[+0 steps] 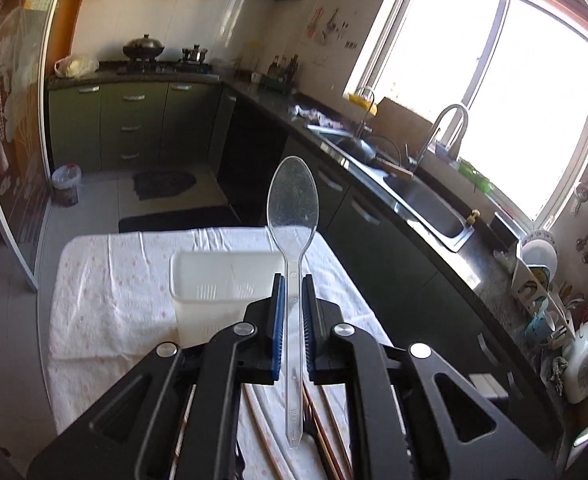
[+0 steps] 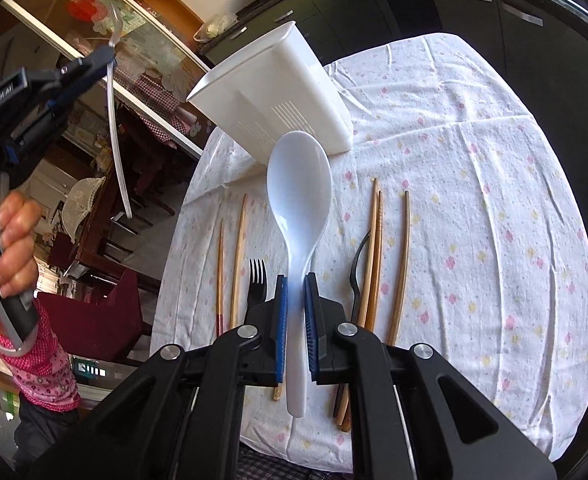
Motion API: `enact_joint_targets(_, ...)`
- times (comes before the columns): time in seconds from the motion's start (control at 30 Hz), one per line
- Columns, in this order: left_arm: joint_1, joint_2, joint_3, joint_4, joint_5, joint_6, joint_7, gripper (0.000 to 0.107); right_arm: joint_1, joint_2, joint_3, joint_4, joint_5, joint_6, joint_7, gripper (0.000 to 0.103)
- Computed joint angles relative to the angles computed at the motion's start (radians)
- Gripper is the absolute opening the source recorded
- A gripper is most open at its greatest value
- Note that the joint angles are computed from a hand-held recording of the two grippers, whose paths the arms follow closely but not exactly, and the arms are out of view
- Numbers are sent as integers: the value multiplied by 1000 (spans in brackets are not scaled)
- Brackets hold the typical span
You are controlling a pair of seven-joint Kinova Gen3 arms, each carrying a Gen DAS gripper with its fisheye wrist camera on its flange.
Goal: Organize utensils
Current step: 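Lift the clear spoon with the left tool and carry it over the white caddy, then drop the clear spoon into the caddy while the right tool drops the white spoon in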
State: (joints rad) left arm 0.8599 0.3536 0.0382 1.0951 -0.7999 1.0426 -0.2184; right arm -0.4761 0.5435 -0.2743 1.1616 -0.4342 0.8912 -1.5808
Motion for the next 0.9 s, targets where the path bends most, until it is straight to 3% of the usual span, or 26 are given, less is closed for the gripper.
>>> enact_joint_targets(0.13, 93, 46, -174, -39, -163, -41, 49, 9, 16, 1, -9, 20, -18, -19, 17, 9)
enact_joint_targets(0.2, 100, 69, -204, -39, -244, -52, 86, 9, 29, -7, -16, 39, -30, -28, 34, 9)
enact_joint_targets(0.33, 44, 121, -146, -40, -370, -9, 133, 9, 21, -17, -9, 43, -23, -59, 39, 9)
enact_joint_targets(0.67, -11, 151, -140, 96, -335, -100, 178, 9, -10, -35, -3, -3, 10, -139, 36, 9)
enact_joint_targets(0.83, -16, 143, -131, 164, -320, -134, 202, 10, -62, -25, 31, -75, 79, -194, -6, 9)
enact_joint_targets(0.9, -9, 136, -131, 191, -327, -137, 225, 18, -97, -23, 59, -105, 132, -231, -40, 9)
